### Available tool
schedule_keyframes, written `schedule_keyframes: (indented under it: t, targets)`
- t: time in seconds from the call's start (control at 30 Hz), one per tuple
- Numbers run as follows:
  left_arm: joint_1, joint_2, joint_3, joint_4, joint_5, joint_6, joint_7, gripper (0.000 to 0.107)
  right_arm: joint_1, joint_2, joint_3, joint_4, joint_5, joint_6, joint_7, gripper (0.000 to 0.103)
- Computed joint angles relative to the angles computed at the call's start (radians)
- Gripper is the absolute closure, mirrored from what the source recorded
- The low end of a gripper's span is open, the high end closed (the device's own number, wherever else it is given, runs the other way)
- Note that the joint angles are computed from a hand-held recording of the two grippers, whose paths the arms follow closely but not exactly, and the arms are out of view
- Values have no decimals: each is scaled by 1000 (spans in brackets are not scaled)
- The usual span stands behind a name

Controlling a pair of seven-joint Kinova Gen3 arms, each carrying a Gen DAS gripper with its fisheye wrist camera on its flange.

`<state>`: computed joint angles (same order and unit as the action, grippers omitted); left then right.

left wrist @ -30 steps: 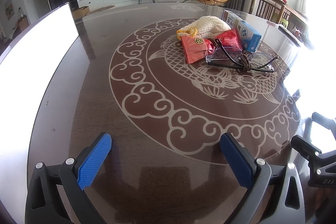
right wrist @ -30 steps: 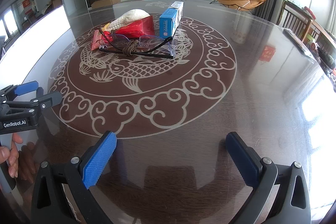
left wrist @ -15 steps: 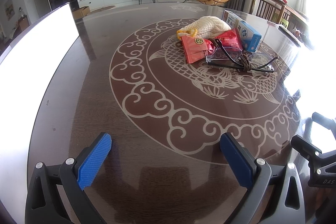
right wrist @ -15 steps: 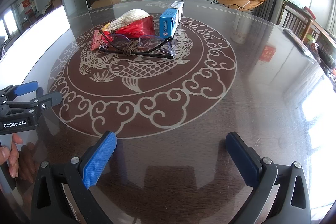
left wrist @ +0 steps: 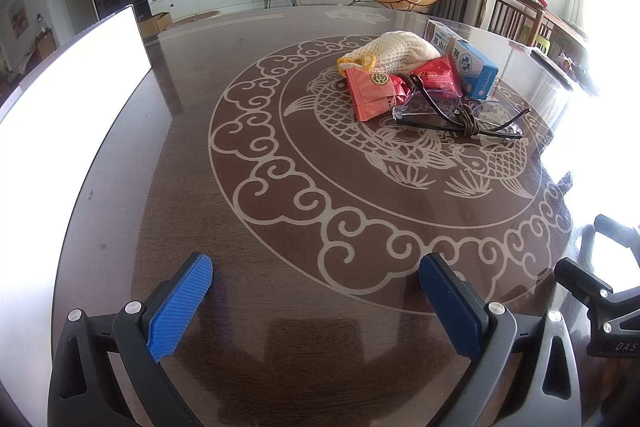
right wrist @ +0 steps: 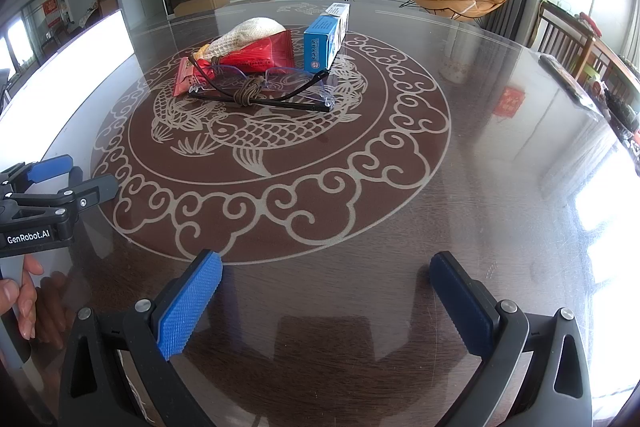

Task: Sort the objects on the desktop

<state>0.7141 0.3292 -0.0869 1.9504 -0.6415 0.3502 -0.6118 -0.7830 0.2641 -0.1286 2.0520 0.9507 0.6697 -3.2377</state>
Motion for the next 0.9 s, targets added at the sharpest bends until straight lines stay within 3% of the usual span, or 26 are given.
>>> schedule_keyframes:
  t: [0.9]
  targets:
    - [-12,-6,10,1,-3,6,0,4,1,-1,-1,1,-1,0,2,0]
